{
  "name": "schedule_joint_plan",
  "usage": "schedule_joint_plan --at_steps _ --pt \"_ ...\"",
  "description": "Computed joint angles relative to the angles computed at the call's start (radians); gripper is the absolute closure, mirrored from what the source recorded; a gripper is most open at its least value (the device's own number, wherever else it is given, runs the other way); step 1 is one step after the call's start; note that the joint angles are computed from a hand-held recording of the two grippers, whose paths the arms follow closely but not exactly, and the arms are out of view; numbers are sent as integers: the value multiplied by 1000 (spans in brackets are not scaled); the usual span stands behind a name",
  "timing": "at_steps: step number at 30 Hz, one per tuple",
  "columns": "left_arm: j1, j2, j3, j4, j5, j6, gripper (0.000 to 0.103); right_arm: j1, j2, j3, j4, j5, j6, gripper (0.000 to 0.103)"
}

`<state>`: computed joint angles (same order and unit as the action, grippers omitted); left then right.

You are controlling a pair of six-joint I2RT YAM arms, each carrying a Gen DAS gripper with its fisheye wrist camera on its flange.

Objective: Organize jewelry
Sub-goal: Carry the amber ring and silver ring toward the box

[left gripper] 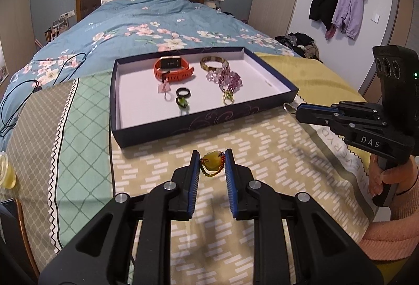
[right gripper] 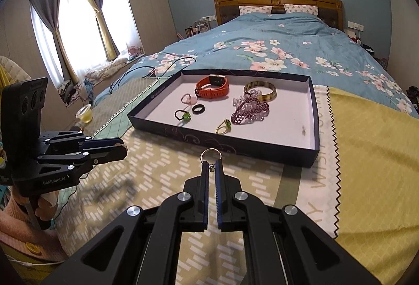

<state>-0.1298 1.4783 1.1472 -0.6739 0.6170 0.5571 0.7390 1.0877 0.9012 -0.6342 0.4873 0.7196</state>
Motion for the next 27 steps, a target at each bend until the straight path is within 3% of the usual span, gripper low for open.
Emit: schedule_joint_plan --at_steps 27 --pt "-40 -1 30 86 -13 -90 84 -93 -1 3 82 -32 -80 100"
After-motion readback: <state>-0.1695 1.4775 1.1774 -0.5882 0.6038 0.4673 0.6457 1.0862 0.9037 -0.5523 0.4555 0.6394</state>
